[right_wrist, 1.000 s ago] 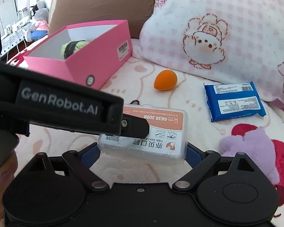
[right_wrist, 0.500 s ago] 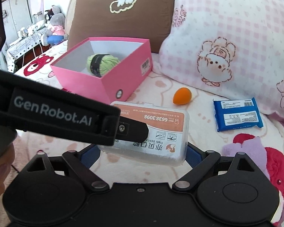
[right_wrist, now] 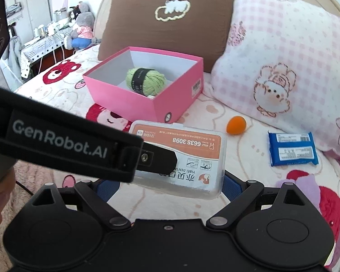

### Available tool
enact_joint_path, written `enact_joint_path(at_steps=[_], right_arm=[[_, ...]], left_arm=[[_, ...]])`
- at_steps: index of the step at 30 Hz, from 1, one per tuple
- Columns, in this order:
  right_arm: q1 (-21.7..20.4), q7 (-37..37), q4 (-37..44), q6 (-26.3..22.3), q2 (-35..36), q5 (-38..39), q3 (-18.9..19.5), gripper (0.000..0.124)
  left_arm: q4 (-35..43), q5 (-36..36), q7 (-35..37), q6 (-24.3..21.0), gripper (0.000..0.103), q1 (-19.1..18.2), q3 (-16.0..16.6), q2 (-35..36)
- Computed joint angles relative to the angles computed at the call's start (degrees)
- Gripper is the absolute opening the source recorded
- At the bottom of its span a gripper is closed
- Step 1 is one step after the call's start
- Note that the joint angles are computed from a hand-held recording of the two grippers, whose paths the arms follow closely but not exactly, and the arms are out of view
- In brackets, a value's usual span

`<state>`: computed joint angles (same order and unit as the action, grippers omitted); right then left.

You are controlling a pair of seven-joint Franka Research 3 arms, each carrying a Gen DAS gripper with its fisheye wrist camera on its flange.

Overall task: Organize objects
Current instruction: 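Lift the floss box with the left gripper and carry it toward the pink box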

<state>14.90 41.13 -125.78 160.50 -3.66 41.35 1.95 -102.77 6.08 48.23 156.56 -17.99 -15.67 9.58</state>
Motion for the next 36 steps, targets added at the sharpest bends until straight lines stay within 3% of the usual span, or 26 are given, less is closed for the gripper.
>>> enact_joint_path(at_steps=[5,16,23,30,36], right_arm=[[0.55,1.1,-0.51,-0.01,-1.62,-1.92,0.43,0.095],[3.28,3.43,-0.23,5.05,-2.14,-4.16,1.38,0.095],[3.9,6.27,3.36,5.29,-0.06,-6.64,2.09,0.095],[4.05,8.83,8.86,4.28,3.44,-9.74,3.01,0.095],[3.49,5.71,15.64,2.61,9.12,-5.13,4.28,0.096]], left_arm=[[-1.78,-1.56,1.58,-0.31,0.052,0.64,-0.1,-2.64],[-5.64,-0.91,1.06,1.12,0.054,1.51,1.23,-7.52],[-7.81,-5.47,1.88,4.61,0.054,2.9,2.1,-9.56],[-6.84,-3.6,1.3,3.67,0.055,4.3,3.05,-9.78],[-8.28,-8.13,3.67,9.24,0.059,5.9,4.01,-9.05]])
